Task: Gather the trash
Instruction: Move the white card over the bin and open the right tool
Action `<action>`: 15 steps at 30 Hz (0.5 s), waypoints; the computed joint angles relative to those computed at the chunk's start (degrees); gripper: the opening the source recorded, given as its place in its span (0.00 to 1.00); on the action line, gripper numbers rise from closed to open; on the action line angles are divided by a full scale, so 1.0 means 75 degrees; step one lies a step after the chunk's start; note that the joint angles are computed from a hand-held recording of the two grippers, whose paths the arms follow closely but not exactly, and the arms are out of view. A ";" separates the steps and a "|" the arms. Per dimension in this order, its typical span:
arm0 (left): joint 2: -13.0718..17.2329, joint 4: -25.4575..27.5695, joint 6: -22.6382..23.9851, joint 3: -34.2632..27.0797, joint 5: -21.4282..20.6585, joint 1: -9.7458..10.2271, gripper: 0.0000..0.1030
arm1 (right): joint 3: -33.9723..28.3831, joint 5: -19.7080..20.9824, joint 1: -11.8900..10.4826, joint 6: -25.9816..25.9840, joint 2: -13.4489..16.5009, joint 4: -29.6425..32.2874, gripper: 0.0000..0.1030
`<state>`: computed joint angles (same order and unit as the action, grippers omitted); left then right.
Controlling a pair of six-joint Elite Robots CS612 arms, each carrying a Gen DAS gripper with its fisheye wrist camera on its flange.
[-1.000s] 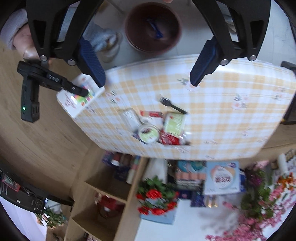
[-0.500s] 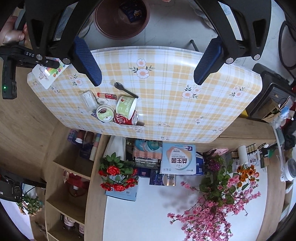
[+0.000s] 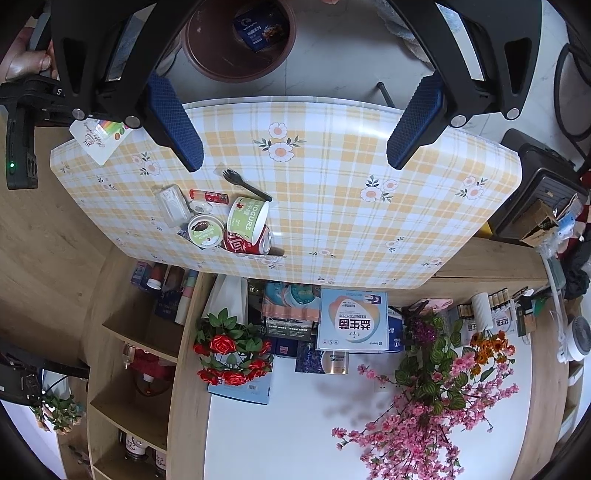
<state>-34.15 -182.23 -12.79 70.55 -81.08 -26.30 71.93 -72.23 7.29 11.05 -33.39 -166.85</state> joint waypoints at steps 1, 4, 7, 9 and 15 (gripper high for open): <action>0.0006 0.0021 -0.0004 -0.0012 -0.0009 0.0004 0.94 | -0.0011 0.0015 0.0003 -0.0018 0.0004 0.0034 0.18; 0.0013 0.0086 -0.0003 -0.0022 -0.0008 0.0001 0.94 | -0.0041 0.0036 0.0012 -0.0058 0.0013 0.0099 0.20; 0.0014 0.0115 -0.0021 -0.0027 0.0043 -0.0009 0.94 | -0.0055 0.0026 0.0019 -0.0045 0.0021 0.0092 0.27; 0.0017 0.0117 -0.0041 -0.0029 0.0088 -0.0012 0.94 | -0.0056 -0.0033 0.0027 -0.0005 0.0022 0.0053 0.34; 0.0019 0.0093 -0.0110 -0.0024 0.0076 0.0006 0.94 | -0.0029 -0.0752 0.0077 0.0210 0.0010 -0.0252 0.89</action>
<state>-34.01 -181.53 -13.62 70.36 -80.51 -26.26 71.72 -77.87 7.86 12.62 -33.31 -168.74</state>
